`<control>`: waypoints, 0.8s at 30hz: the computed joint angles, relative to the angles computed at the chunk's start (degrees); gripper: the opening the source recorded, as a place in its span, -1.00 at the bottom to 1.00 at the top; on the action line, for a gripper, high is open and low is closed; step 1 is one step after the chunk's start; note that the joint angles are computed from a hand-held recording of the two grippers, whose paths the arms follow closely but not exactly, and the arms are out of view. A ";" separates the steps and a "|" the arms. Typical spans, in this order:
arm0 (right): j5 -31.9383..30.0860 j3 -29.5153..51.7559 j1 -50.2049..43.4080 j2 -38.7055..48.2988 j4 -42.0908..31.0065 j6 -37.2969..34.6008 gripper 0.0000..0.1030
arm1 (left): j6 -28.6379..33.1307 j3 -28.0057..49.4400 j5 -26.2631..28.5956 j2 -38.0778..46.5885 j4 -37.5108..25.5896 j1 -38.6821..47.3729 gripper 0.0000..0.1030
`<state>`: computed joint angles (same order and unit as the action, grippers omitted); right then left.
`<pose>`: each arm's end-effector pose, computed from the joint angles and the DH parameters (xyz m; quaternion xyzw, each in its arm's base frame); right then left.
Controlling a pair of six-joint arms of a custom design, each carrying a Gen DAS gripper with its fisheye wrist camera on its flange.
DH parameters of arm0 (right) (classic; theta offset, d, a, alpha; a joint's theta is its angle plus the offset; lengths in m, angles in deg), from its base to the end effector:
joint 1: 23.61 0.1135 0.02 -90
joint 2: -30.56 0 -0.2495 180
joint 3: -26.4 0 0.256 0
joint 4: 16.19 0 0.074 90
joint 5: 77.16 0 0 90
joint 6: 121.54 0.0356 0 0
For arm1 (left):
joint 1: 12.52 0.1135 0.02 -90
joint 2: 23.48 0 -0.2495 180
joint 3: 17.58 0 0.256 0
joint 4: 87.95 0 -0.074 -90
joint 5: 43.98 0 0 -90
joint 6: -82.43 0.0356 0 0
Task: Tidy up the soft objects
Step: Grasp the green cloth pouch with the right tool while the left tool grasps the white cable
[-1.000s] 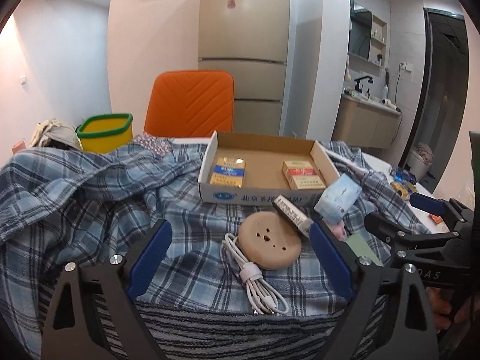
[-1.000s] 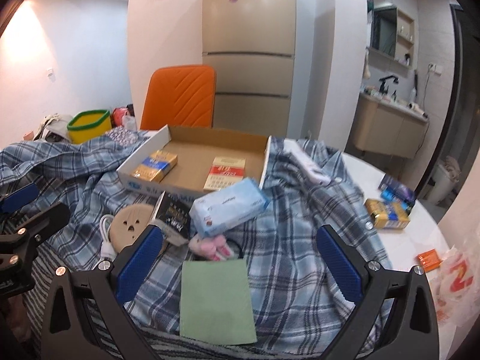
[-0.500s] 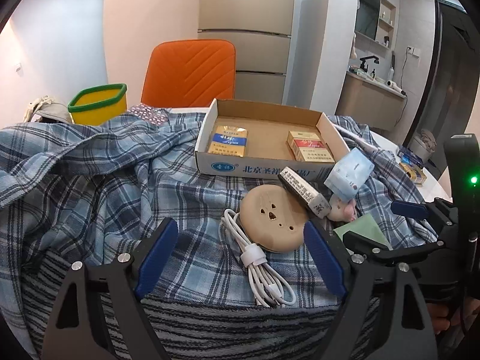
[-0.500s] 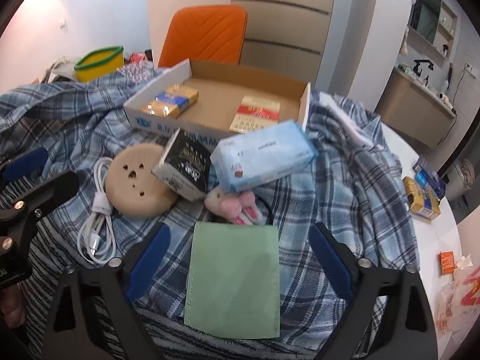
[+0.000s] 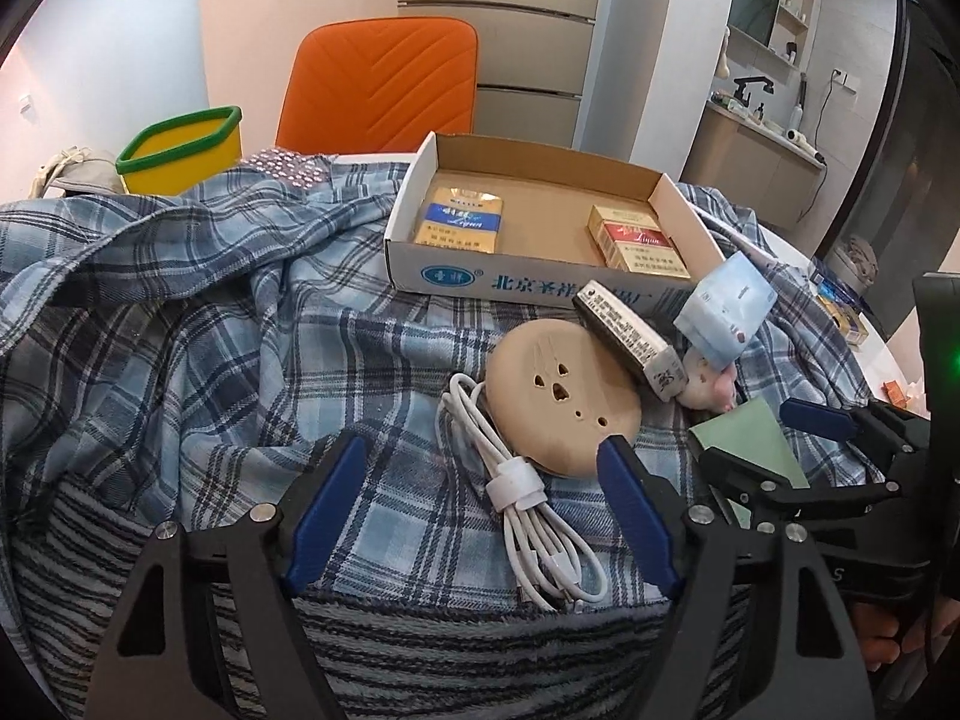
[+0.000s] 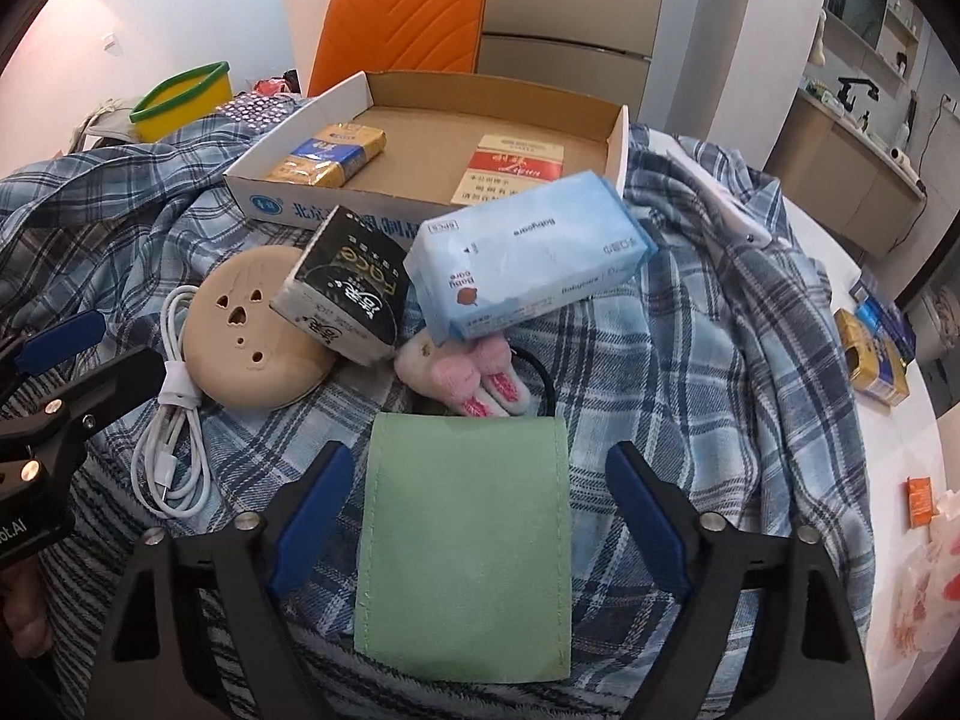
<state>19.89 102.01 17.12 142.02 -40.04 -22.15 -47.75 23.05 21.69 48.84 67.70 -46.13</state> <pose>0.2862 0.2407 0.1014 -0.2447 0.9320 0.0567 0.2614 0.1926 -0.1104 0.1284 -0.1150 0.9299 -0.0102 0.3493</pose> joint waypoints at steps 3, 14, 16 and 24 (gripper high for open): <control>-0.61 0.76 -0.23 0.87 -0.60 -0.12 0.56 | 0.01 -0.08 0.78 0.01 0.10 0.40 0.51; 0.71 -1.36 0.01 -0.50 1.74 0.38 0.40 | 0.64 -0.02 1.75 0.27 0.40 0.98 0.51; 2.43 -3.70 0.69 -2.48 4.32 0.30 0.40 | 1.06 0.34 2.77 0.96 0.44 1.38 0.35; 4.58 -10.87 2.19 -8.60 12.33 -0.24 0.40 | 2.54 1.07 11.15 3.97 1.07 5.50 -0.31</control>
